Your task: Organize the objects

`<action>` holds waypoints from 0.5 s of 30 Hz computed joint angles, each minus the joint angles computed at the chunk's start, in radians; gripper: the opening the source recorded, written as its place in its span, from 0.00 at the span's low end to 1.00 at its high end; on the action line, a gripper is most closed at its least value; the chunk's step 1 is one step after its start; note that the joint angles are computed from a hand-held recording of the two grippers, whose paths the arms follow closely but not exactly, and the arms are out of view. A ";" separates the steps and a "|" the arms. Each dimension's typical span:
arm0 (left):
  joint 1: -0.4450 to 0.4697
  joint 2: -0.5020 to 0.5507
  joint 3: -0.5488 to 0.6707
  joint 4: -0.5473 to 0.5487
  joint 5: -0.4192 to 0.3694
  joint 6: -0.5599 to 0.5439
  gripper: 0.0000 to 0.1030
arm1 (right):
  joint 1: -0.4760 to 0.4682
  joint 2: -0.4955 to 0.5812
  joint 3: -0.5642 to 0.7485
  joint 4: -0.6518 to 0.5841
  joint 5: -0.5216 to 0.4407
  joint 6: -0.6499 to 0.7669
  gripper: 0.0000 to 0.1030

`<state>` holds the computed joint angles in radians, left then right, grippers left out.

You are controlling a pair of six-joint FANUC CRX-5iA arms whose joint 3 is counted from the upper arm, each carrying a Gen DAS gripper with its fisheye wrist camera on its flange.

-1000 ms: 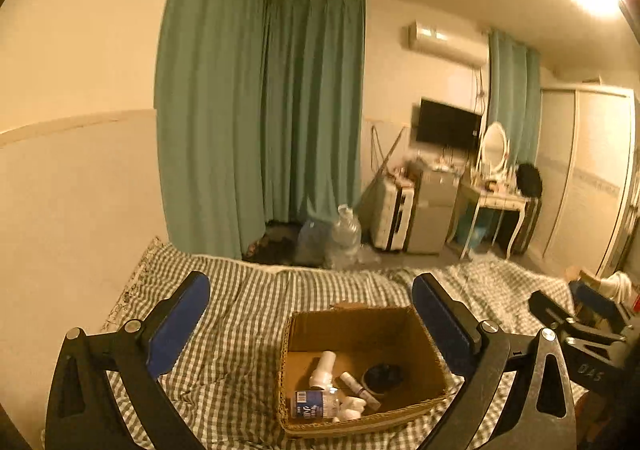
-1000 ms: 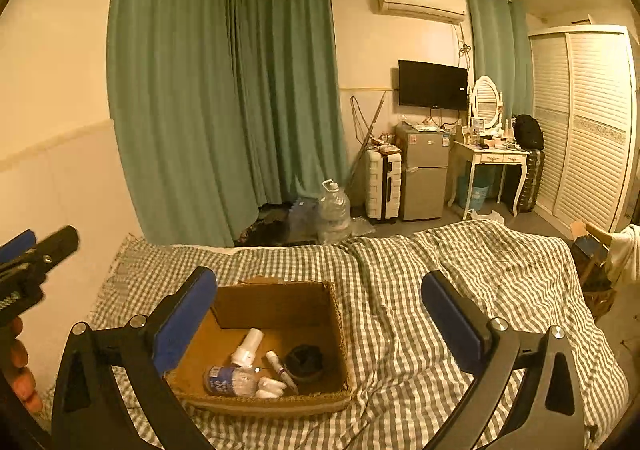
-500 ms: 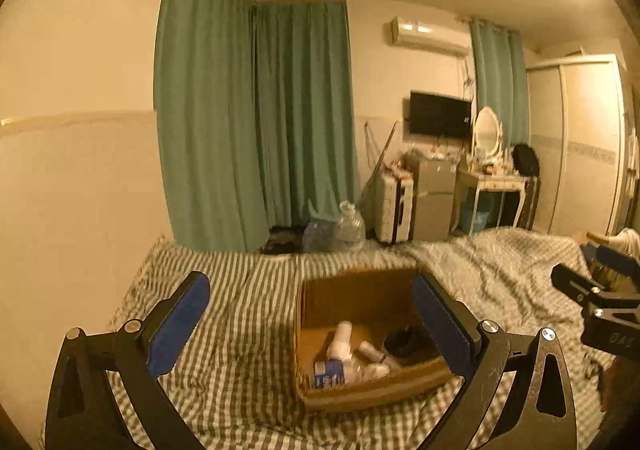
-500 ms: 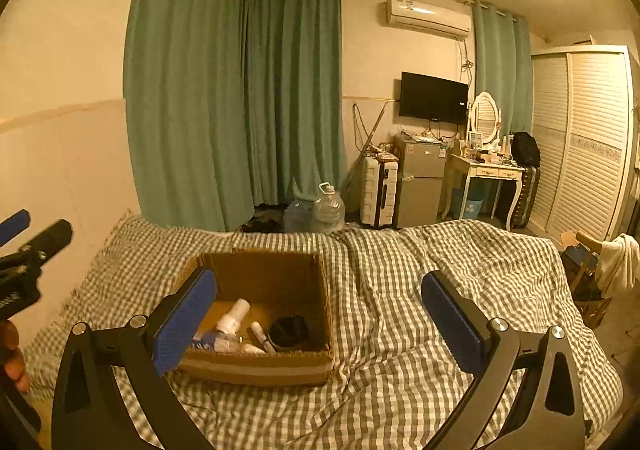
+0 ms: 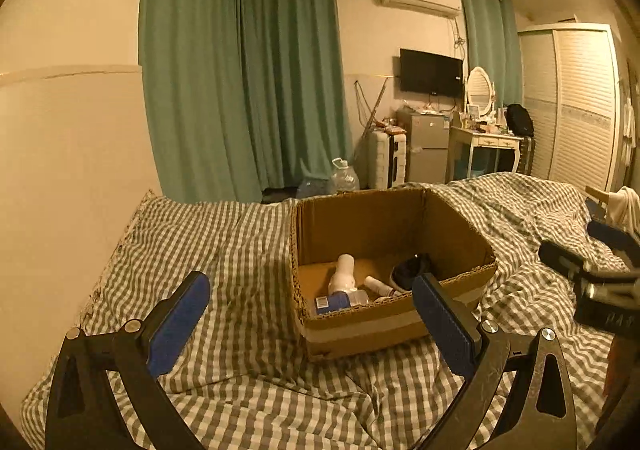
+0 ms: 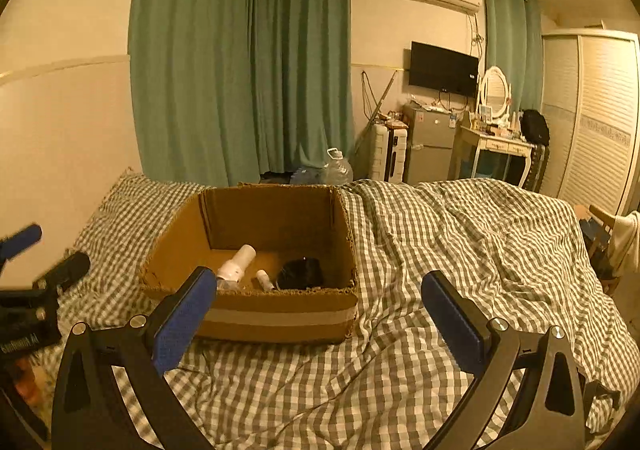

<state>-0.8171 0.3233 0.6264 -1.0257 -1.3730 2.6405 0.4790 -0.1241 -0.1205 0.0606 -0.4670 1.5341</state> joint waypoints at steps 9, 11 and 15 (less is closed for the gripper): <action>0.005 0.028 -0.010 0.040 -0.005 0.074 1.00 | -0.013 0.012 -0.108 0.175 0.124 -0.123 1.00; 0.008 0.037 -0.007 0.052 -0.007 0.068 1.00 | -0.021 0.015 -0.096 0.125 0.120 -0.074 1.00; 0.008 0.046 -0.002 0.059 -0.009 0.061 1.00 | -0.037 0.032 -0.051 0.026 0.072 0.008 1.00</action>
